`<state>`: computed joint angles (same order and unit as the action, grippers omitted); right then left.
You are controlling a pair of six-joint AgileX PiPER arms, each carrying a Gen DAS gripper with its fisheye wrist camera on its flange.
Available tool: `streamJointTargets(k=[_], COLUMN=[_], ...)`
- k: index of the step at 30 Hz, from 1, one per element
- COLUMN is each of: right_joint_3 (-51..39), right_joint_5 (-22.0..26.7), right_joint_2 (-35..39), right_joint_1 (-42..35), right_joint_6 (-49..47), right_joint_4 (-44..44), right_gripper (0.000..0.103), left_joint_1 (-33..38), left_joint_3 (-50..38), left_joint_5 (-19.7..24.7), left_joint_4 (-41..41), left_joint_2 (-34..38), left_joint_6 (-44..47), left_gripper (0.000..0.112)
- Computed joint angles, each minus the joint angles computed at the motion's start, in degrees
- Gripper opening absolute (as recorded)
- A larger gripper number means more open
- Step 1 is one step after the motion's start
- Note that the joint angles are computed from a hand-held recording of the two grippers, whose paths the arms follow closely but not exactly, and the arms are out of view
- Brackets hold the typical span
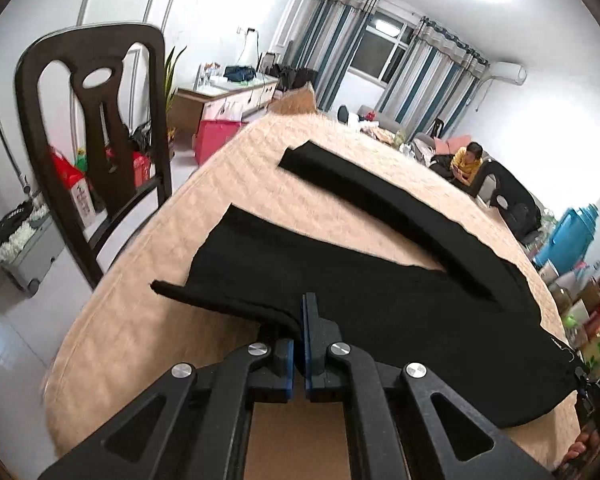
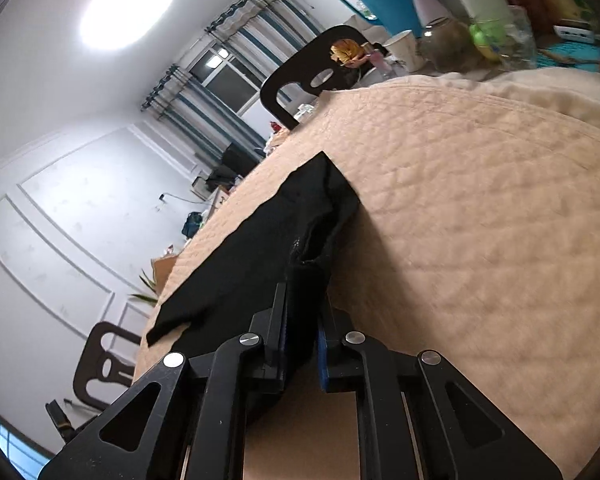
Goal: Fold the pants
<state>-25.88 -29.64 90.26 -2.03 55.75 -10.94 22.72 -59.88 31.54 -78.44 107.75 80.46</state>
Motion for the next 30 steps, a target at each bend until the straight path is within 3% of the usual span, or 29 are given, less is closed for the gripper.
streamJointTargets(k=[4, 9, 13, 15, 17, 20, 22, 23, 26, 28, 30], right_joint_3=[6.38, 7.46, 6.75, 6.94, 6.77, 7.26, 6.10, 5.16, 1.69, -1.19, -4.79], right_joint_5=[-0.15, -0.54, 1.78, 5.25, 8.62, 4.57, 1.18, 1.67, 2.80, 3.69, 5.56], right_joint_2=[-2.25, 0.11, -0.97, -4.43, -8.16, -9.63, -9.93, -10.30, -7.51, -3.17, 0.98], right_joint_1=[1.99, 0.88, 1.32, 3.85, 5.47, 9.30, 13.33, 13.95, 14.99, 14.14, 13.93], right_joint_6=[-5.36, -3.13, -5.93, -16.30, -27.76, -44.95, -56.41, -60.92, -61.56, -57.11, -59.40], right_joint_4=[9.65, 7.09, 8.28, 18.38, 29.76, 46.95, 58.41, 62.07, 59.31, 51.26, 51.26], right_gripper=[0.011, 0.011, 0.017, 0.024, 0.026, 0.026, 0.026, 0.026, 0.026, 0.026, 0.026], left_joint_1=[2.32, -0.05, 0.47, 1.39, 2.47, 3.21, 3.64, 3.62, 0.36, -2.03, -4.55], left_joint_3=[4.18, 4.94, 4.31, 5.64, 7.99, 9.65, 8.92, 8.16, 5.10, 1.21, -3.27], left_joint_5=[0.68, -3.96, -5.12, -6.47, -8.06, -10.25, -8.90, -7.56, -6.57, -5.74, -5.95], left_joint_4=[0.58, 1.00, 5.26, 2.59, -5.84, -18.68, -19.04, -17.11, -12.94, -5.69, 0.43], left_joint_2=[-0.87, -1.27, -1.41, -3.59, -6.64, -9.26, -8.77, -8.06, -4.30, -0.12, 4.28], left_joint_6=[2.83, 3.29, -2.16, -0.45, 6.95, 17.66, 17.70, 16.11, 14.70, 9.13, 4.42], left_gripper=[0.005, 0.005, 0.011, 0.011, 0.012, 0.017, 0.026, 0.027, 0.031, 0.031, 0.031])
